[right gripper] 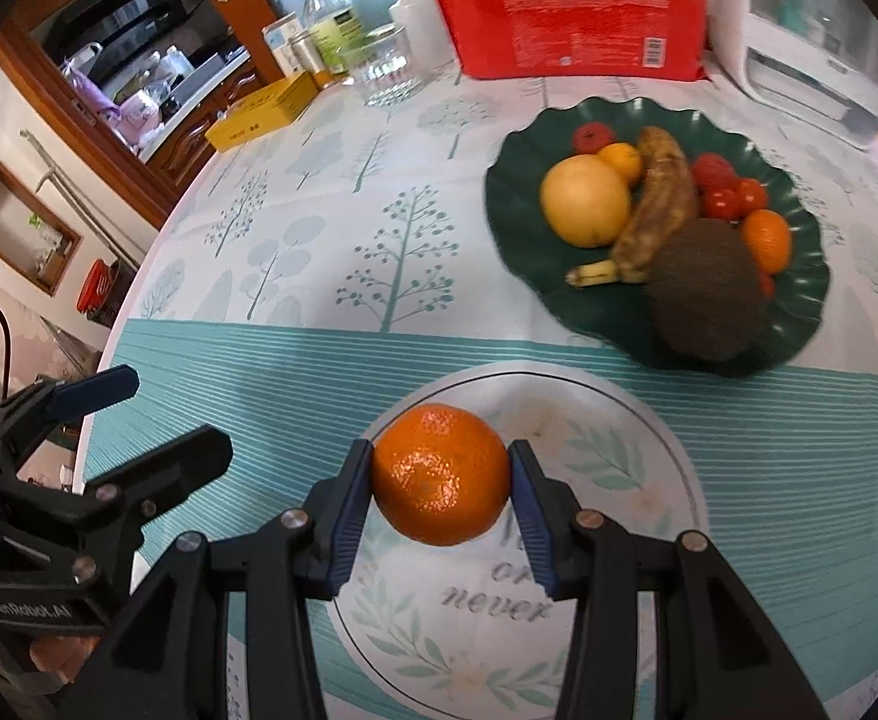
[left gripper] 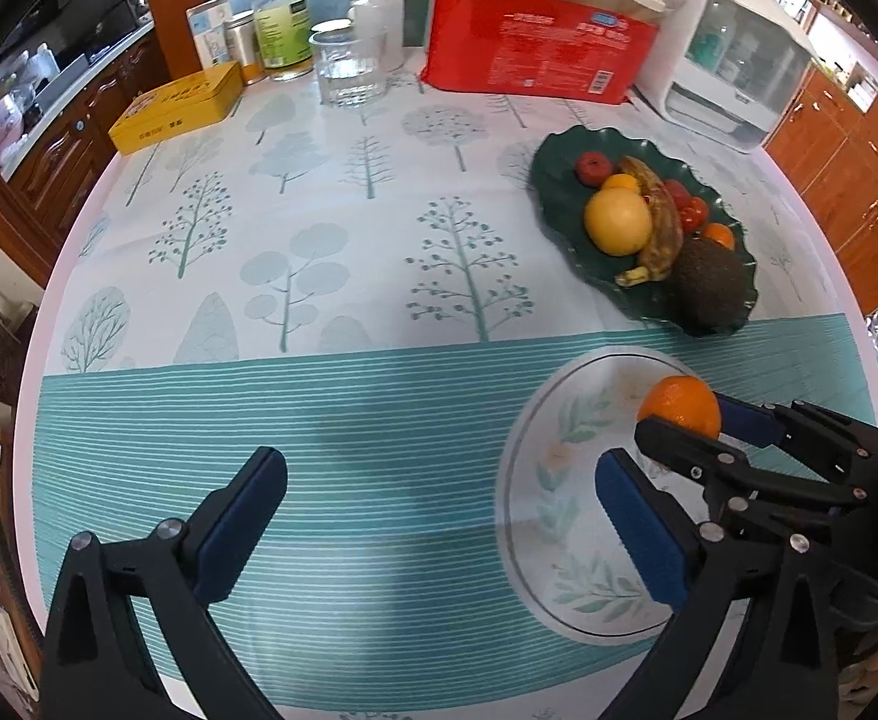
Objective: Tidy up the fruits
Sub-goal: 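Lift and carry the mandarin in the right gripper over the green plate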
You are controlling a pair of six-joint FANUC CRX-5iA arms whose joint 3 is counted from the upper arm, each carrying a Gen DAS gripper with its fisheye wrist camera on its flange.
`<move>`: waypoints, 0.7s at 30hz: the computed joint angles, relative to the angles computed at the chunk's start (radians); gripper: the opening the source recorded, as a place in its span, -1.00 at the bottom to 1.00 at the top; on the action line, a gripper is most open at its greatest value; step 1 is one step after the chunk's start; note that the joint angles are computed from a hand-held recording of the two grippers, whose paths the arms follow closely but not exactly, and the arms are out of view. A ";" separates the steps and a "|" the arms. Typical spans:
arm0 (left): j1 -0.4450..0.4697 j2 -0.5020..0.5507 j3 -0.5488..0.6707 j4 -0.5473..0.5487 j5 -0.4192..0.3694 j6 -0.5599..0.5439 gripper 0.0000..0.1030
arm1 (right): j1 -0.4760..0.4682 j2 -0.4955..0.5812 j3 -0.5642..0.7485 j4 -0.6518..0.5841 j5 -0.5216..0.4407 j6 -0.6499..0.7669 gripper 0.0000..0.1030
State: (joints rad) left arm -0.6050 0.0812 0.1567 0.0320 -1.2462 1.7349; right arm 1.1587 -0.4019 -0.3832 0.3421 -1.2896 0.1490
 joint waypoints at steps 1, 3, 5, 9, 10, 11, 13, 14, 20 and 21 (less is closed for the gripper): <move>-0.008 0.004 0.009 0.001 -0.003 0.003 0.99 | 0.003 -0.009 -0.002 0.005 -0.009 -0.005 -0.12; -0.020 0.009 0.021 -0.002 -0.006 0.011 0.99 | 0.012 -0.033 -0.006 0.021 -0.034 -0.020 -0.12; -0.036 0.017 0.042 -0.004 -0.011 0.018 0.99 | 0.017 -0.052 -0.004 0.032 -0.058 -0.026 -0.12; -0.055 0.033 0.082 0.006 -0.016 0.025 0.99 | 0.019 -0.090 0.017 0.053 -0.129 -0.027 -0.12; -0.062 0.040 0.099 0.009 -0.016 0.027 0.99 | 0.015 -0.101 0.027 0.061 -0.151 -0.021 -0.12; -0.067 0.047 0.115 0.009 -0.018 0.029 0.99 | 0.014 -0.106 0.033 0.067 -0.164 -0.018 -0.12; -0.077 0.065 0.155 0.009 -0.022 0.032 0.99 | -0.001 -0.118 0.057 0.081 -0.198 0.009 -0.12; -0.079 0.073 0.170 0.010 -0.023 0.030 0.99 | -0.011 -0.121 0.072 0.090 -0.216 0.029 -0.12; -0.112 0.149 0.344 -0.021 -0.036 0.049 0.99 | -0.106 -0.106 0.174 0.130 -0.286 0.183 -0.12; -0.116 0.163 0.374 -0.025 -0.037 0.050 0.99 | -0.130 -0.100 0.194 0.131 -0.291 0.215 -0.12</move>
